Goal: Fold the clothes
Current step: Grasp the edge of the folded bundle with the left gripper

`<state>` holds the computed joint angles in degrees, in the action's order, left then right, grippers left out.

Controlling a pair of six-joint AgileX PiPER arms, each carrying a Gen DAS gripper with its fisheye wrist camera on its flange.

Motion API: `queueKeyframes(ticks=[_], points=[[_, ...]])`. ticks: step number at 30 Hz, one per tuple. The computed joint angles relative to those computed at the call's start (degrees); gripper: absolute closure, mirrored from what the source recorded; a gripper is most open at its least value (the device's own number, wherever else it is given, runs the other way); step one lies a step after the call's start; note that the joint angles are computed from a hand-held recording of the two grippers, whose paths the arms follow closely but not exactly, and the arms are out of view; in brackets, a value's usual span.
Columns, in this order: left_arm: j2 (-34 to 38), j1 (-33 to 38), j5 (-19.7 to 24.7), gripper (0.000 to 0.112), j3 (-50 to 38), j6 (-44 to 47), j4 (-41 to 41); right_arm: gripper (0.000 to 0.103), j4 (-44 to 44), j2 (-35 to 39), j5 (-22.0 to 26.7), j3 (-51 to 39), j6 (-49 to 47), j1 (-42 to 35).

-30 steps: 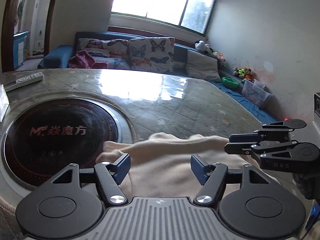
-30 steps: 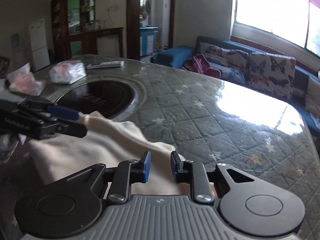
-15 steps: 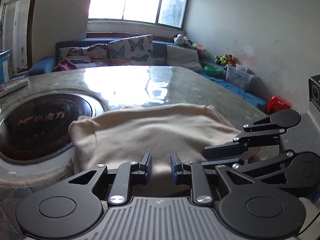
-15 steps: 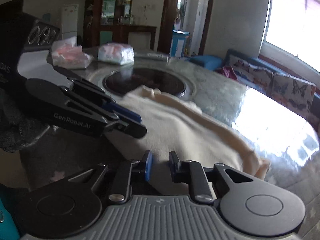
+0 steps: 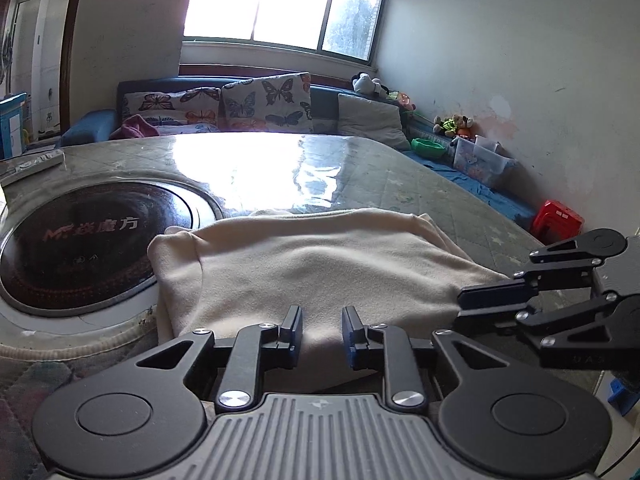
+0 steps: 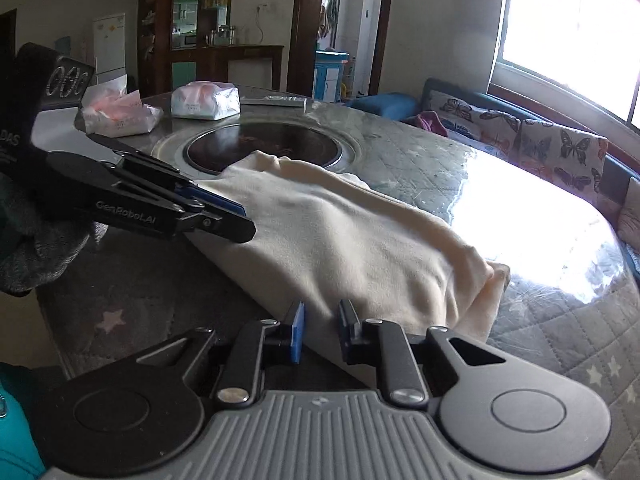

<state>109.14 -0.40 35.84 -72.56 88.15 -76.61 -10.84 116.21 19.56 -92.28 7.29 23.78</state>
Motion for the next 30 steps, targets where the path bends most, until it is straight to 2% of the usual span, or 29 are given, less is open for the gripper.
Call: queueKeyframes(ticks=[6,13,16,26,30], points=[[-0.2,0.8,0.4,0.087,0.3,-0.6,-0.1,0.087,-3.3,-0.9,1.4,2.2,6.7,-1.6],[-1.3,2.0,0.6,0.087,0.1,-2.5,0.2,0.087,-3.1,-3.7,-0.5,4.6,7.9,-3.2],[-0.8,2.4,-0.1,0.088,-0.5,-5.0,1.9,0.087,0.8,-2.6,0.3,4.4,5.6,-4.4],[-2.0,4.8,-0.3,0.088,1.8,-5.8,1.1,0.086,0.9,-1.5,1.6,2.0,3.8,-4.1],[-2.9,6.5,1.6,0.088,2.2,-5.6,-0.3,0.086,0.9,-1.9,2.2,1.4,3.0,-4.1]])
